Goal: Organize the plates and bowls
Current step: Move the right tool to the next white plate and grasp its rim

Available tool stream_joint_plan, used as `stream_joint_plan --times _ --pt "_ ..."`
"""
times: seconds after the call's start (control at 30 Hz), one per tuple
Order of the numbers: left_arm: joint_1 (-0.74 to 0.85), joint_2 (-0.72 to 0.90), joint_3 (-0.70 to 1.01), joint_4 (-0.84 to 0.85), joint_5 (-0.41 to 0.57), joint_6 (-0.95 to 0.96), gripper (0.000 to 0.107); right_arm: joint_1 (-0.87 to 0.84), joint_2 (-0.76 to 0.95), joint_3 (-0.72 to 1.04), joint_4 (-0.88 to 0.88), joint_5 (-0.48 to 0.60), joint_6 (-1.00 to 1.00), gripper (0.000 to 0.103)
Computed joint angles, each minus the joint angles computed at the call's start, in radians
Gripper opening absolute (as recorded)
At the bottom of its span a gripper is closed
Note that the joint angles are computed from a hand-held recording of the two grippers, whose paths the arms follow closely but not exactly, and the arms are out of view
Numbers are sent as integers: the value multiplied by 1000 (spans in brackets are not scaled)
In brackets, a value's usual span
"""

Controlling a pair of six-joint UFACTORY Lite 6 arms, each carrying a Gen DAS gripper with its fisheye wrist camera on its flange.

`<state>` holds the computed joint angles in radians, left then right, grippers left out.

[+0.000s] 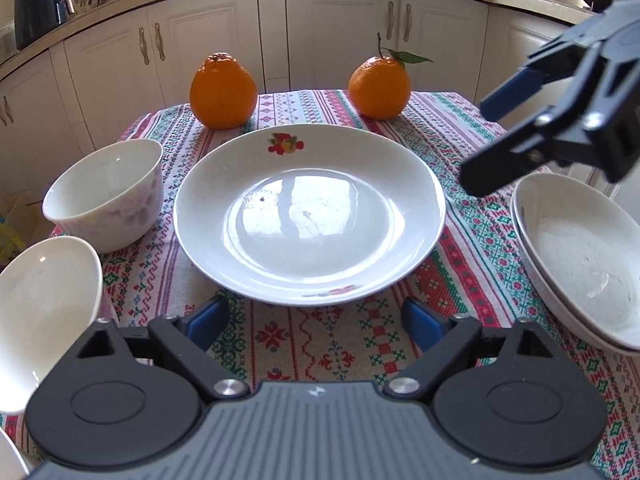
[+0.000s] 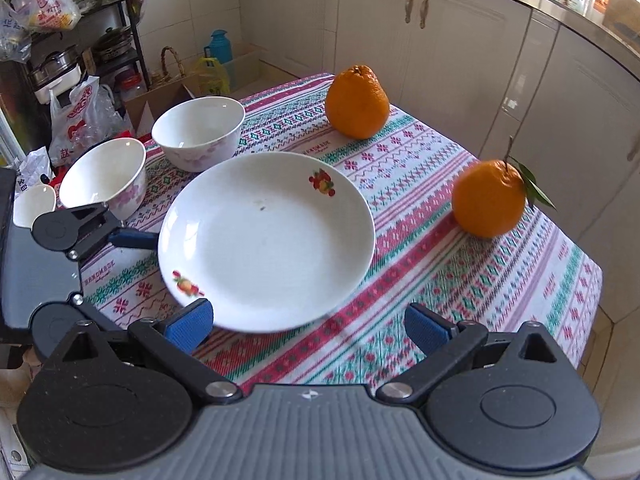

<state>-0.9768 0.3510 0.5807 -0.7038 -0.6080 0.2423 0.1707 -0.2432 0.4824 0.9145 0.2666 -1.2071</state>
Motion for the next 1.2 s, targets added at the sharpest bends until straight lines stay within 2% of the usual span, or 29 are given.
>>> stream_joint_plan --times 0.13,0.23,0.37,0.47,0.53,0.67,0.9,1.2 --pt "36 -5 0 53 21 -52 85 -14 148 113 124 16 -167 103" --pt "45 -17 -15 74 19 -70 83 -14 252 199 156 24 -222 103" --pt "59 -17 -11 99 27 -76 75 -1 411 343 131 28 -216 100" --pt "68 -19 -14 121 31 -92 75 -3 523 459 110 48 -201 96" --pt "73 -20 -14 135 33 -101 75 -7 592 533 90 76 -189 87" --pt "80 -22 -17 154 35 -114 75 5 723 679 7 99 -117 80" --pt "88 -23 -19 176 37 -133 75 -15 896 871 -75 189 -40 59" --pt "91 -25 -18 181 40 -133 75 -28 985 975 -98 278 -34 50"
